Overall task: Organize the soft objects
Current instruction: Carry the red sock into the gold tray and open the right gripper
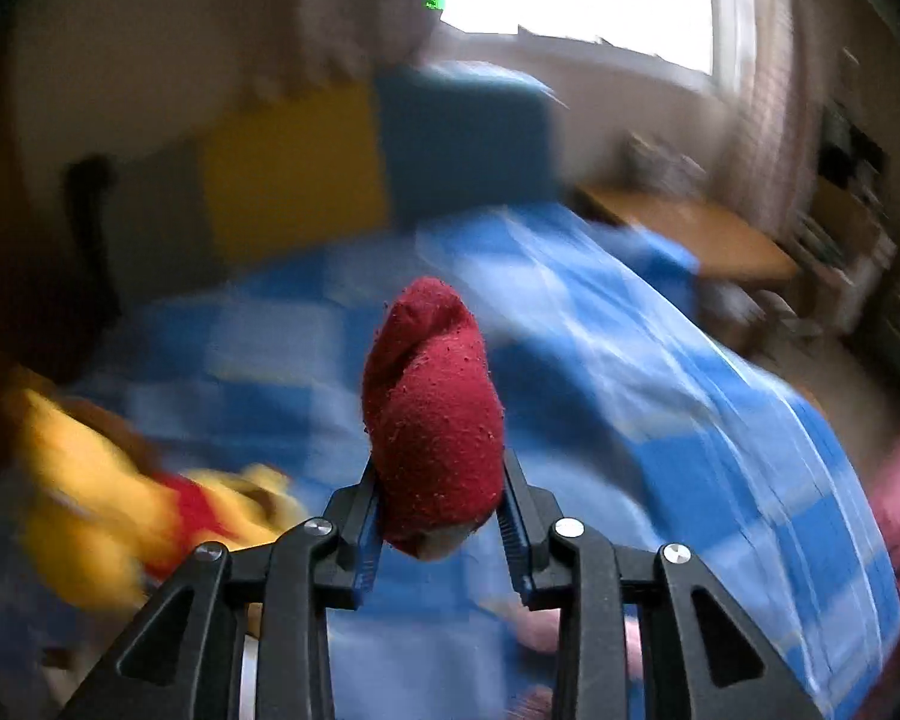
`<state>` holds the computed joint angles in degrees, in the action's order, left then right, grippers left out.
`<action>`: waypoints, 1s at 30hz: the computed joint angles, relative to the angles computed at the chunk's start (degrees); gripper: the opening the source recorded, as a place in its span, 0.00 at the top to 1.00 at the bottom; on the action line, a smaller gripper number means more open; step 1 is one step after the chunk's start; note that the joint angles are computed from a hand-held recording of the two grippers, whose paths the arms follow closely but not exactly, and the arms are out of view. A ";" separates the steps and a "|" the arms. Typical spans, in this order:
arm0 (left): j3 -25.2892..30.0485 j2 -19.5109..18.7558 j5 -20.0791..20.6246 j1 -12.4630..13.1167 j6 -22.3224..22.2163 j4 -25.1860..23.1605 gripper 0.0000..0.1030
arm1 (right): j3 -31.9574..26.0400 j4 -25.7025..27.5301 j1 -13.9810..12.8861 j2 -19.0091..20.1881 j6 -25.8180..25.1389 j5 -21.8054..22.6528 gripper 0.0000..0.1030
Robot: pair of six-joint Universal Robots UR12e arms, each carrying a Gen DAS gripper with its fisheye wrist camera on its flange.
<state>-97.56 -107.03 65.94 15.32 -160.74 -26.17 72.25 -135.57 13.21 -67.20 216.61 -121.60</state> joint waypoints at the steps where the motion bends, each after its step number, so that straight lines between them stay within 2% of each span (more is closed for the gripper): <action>1: -0.05 0.03 0.04 0.11 -0.30 0.30 0.00 | -3.43 -1.49 0.75 1.95 -2.69 0.66 0.68; 5: -0.12 0.15 -0.32 0.68 -1.45 0.93 0.00 | -15.05 -6.28 3.87 8.73 -15.28 6.49 0.68; 7: -0.10 0.19 -1.29 1.13 -2.14 1.04 0.00 | -18.17 -7.13 5.40 10.90 -21.86 12.23 0.68; 10: 0.11 0.08 -2.16 1.57 -3.27 0.81 0.00 | -17.74 -6.62 7.09 11.59 -27.24 19.58 0.68; 11: 0.13 0.07 -2.46 1.72 -3.91 0.88 0.00 | -16.38 -6.12 7.62 11.32 -28.52 23.01 0.68; 14: 0.19 0.06 -3.21 2.02 -5.07 1.20 0.00 | -11.73 -3.92 9.37 10.15 -32.37 29.28 0.68; 18: 0.16 0.08 -3.29 2.56 -9.10 3.13 0.00 | -5.85 -0.23 11.63 9.02 -35.25 35.21 0.68; 21: 0.30 0.09 -0.67 2.53 -10.95 4.42 0.00 | -2.81 1.31 13.12 8.91 -35.45 37.30 0.68; 25: 0.14 0.21 0.66 2.78 -12.21 4.62 0.00 | -1.35 1.37 14.47 9.45 -34.53 37.57 0.67; 30: -0.49 0.66 1.88 2.97 -12.43 5.83 0.00 | -2.16 4.17 15.01 10.60 -33.80 38.45 0.58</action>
<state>-98.05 -106.37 67.82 18.29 -173.17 -20.34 70.08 -131.40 28.22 -56.60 182.81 -83.14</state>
